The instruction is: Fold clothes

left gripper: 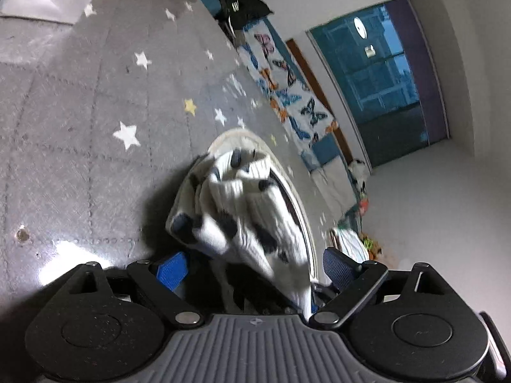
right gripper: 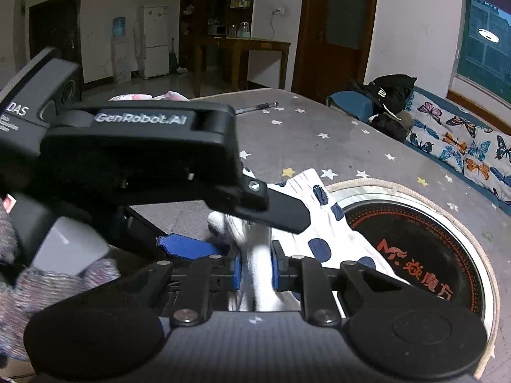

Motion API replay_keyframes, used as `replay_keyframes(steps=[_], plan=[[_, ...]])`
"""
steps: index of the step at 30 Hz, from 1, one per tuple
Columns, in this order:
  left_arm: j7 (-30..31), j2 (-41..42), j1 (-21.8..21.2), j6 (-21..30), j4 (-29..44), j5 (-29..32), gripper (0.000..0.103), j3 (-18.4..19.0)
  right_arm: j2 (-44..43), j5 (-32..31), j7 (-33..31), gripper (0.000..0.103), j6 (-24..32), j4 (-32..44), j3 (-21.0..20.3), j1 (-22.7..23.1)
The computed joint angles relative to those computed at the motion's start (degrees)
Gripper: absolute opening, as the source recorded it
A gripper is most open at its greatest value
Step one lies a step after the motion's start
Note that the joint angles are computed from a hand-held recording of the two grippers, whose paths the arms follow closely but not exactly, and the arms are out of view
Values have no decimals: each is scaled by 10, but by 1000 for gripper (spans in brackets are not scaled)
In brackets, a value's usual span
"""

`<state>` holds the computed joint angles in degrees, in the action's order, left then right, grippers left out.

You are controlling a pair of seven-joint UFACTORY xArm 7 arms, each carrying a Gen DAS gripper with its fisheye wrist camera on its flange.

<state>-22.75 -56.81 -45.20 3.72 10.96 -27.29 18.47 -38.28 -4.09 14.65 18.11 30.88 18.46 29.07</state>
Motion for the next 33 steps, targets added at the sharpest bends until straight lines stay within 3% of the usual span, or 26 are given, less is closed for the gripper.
replay_keyframes(steps=[4,10,12,15,16,18,21,28,33], plan=[[-32,25,9,-45,-3,0,91,-20,-8,3,-3,16,-4,-9,-4,9],[-60,48,13,-59,-4,28,58,-7,-7,7,-17,16,-7,-14,-15,18],[-65,54,17,-61,-5,38,45,-7,-10,9,-22,26,-8,-18,-18,20],[-74,61,22,-60,-6,47,38,-9,-31,20,-34,31,-5,-30,-30,35],[-77,63,19,-63,-6,49,38,-6,-41,25,-37,32,0,-35,-34,40],[-80,62,22,-60,-7,55,37,-8,-74,40,-36,45,10,-50,-44,51],[-83,54,40,-48,-12,66,37,-26,-128,62,-31,48,30,-75,-59,58],[-90,55,50,-40,-9,71,37,-41,-269,64,11,48,127,-119,-65,-24],[-93,62,64,-32,-2,76,37,-58,-302,65,45,48,165,-137,-77,-82]])
